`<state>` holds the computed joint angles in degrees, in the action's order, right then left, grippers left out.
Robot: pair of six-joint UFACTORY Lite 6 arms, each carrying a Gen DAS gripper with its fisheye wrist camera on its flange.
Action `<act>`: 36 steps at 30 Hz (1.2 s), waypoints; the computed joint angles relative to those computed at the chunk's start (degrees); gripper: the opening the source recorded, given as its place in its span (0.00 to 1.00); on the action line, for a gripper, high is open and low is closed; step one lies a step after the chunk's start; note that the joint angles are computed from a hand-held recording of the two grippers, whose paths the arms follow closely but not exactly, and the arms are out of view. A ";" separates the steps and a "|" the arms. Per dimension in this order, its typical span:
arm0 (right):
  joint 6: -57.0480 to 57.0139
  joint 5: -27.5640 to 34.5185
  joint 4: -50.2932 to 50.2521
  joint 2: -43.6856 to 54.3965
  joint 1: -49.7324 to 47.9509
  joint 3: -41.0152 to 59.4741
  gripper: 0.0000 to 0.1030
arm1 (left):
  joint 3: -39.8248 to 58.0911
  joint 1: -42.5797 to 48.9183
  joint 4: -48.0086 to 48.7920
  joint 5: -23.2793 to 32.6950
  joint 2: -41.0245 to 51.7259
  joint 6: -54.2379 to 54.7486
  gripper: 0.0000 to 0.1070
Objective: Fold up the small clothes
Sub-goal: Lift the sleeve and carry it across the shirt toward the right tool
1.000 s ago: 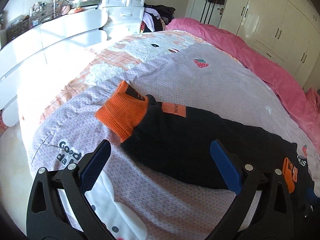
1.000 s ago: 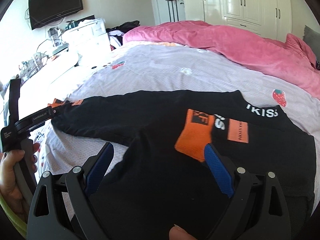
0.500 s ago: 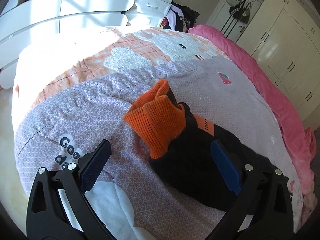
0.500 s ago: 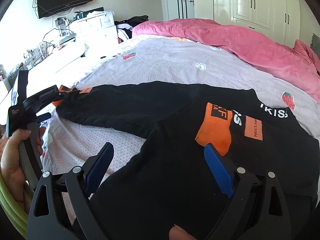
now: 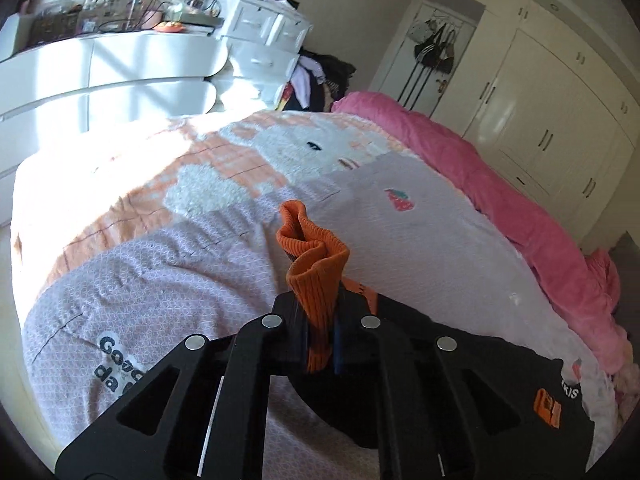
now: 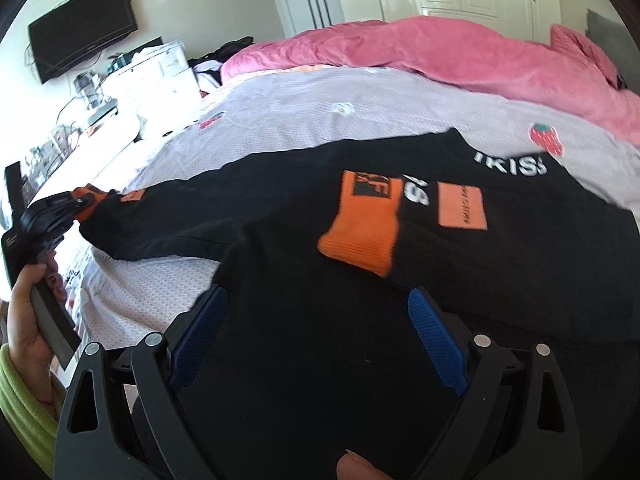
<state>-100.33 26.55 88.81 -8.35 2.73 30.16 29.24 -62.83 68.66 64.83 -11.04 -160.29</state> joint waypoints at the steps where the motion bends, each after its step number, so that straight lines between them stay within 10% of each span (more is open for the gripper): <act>1: -0.10 0.57 -0.44 0.32 -1.73 -0.26 0.88 | 1.07 -1.58 0.18 1.34 0.49 0.26 0.02; 9: 2.72 7.26 -7.58 2.11 -14.96 1.01 0.88 | 19.07 -9.57 4.80 5.19 11.12 7.45 0.02; 33: 5.68 17.71 -14.03 14.72 -42.50 17.60 0.88 | 75.45 -5.47 4.44 -20.30 58.37 33.76 0.02; 36: 6.07 17.75 -14.08 16.22 -43.29 18.99 0.88 | 81.28 -5.11 1.68 -23.77 63.16 37.91 0.16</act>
<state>-94.26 44.30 74.74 7.87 -40.56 49.15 110.52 -67.94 70.34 41.06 52.12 -122.38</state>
